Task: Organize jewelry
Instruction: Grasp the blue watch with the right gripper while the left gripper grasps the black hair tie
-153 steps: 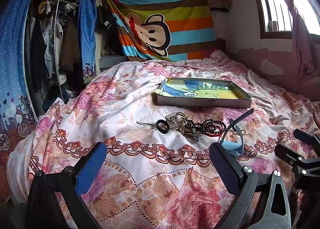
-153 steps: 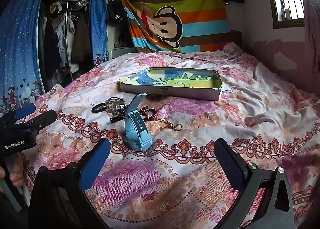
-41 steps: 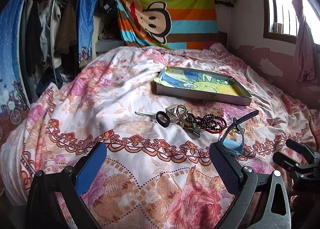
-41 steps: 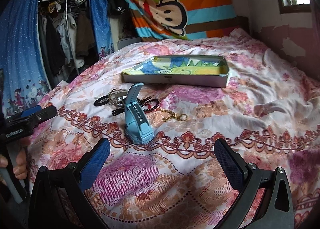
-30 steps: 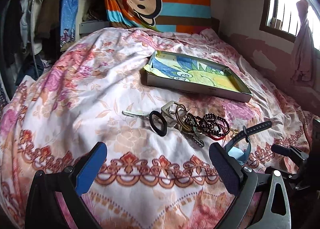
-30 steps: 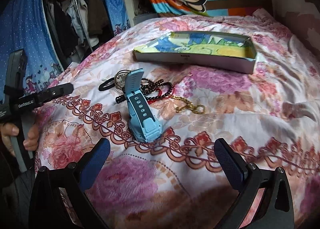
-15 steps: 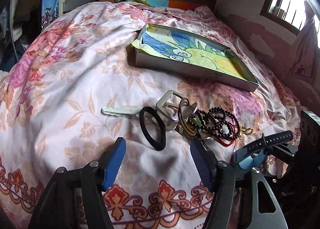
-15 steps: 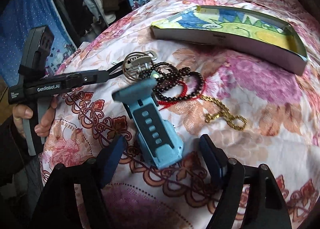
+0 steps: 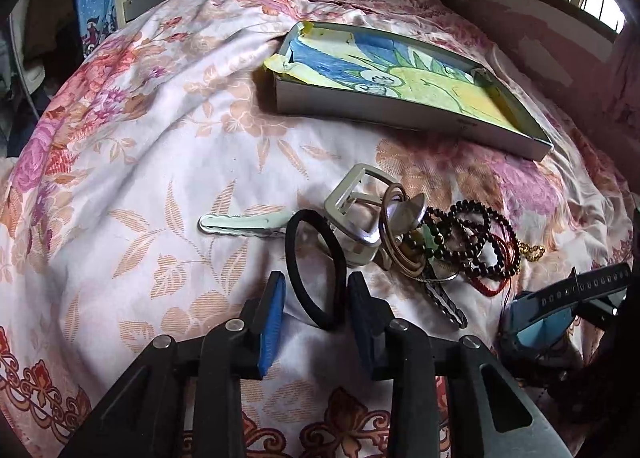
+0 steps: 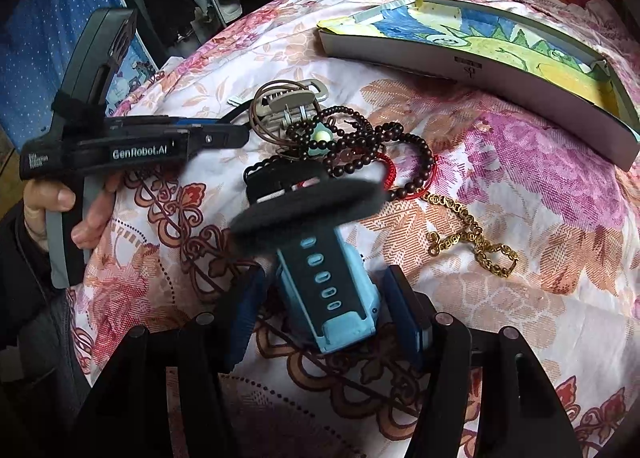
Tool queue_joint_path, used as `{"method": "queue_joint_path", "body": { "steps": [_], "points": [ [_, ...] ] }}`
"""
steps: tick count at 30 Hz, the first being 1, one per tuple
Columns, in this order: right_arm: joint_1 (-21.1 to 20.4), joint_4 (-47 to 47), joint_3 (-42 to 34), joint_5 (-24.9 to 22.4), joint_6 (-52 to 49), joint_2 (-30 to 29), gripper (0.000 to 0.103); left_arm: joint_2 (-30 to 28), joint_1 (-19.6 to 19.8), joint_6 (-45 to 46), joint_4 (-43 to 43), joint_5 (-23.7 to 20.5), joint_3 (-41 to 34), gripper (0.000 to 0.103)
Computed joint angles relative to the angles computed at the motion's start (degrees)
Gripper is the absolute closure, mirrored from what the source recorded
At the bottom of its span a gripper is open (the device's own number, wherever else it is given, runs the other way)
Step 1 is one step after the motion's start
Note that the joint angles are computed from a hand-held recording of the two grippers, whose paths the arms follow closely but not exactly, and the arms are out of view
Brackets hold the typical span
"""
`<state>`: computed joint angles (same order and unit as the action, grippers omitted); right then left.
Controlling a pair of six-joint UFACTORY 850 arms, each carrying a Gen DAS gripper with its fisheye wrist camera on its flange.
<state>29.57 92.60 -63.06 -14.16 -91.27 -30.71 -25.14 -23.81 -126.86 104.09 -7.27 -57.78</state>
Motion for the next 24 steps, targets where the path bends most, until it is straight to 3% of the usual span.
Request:
{"method": "queue_joint_path", "body": {
  "steps": [4,8,12,16,22,24],
  "points": [
    [0.55,1.87,0.94,1.83,-2.48,0.75,0.047,0.22,0.14,-9.07,8.42,-0.15,0.46,0.083],
    [1.3,8.08,1.61,4.27,-8.64,1.3,0.057,0.49,-0.19,-15.69,15.31,-0.83,0.94,0.092],
    [1.83,14.55,2.05,5.61,-15.44,1.79,0.057,1.21,-0.9,-24.02,24.64,-2.09,1.82,0.094],
    [1.11,24.92,3.43,3.37,-24.9,2.85,0.057,2.48,-2.14,-28.13,30.27,-4.78,3.31,0.095],
    [-0.14,50.53,8.01,-1.92,-47.39,6.31,0.057,6.17,-5.45,-36.77,40.25,-13.56,8.22,0.095],
    [-0.6,55.15,9.08,-3.58,-50.52,7.1,0.057,6.97,-6.58,-37.68,41.48,-15.58,9.36,0.095]
  ]
}}
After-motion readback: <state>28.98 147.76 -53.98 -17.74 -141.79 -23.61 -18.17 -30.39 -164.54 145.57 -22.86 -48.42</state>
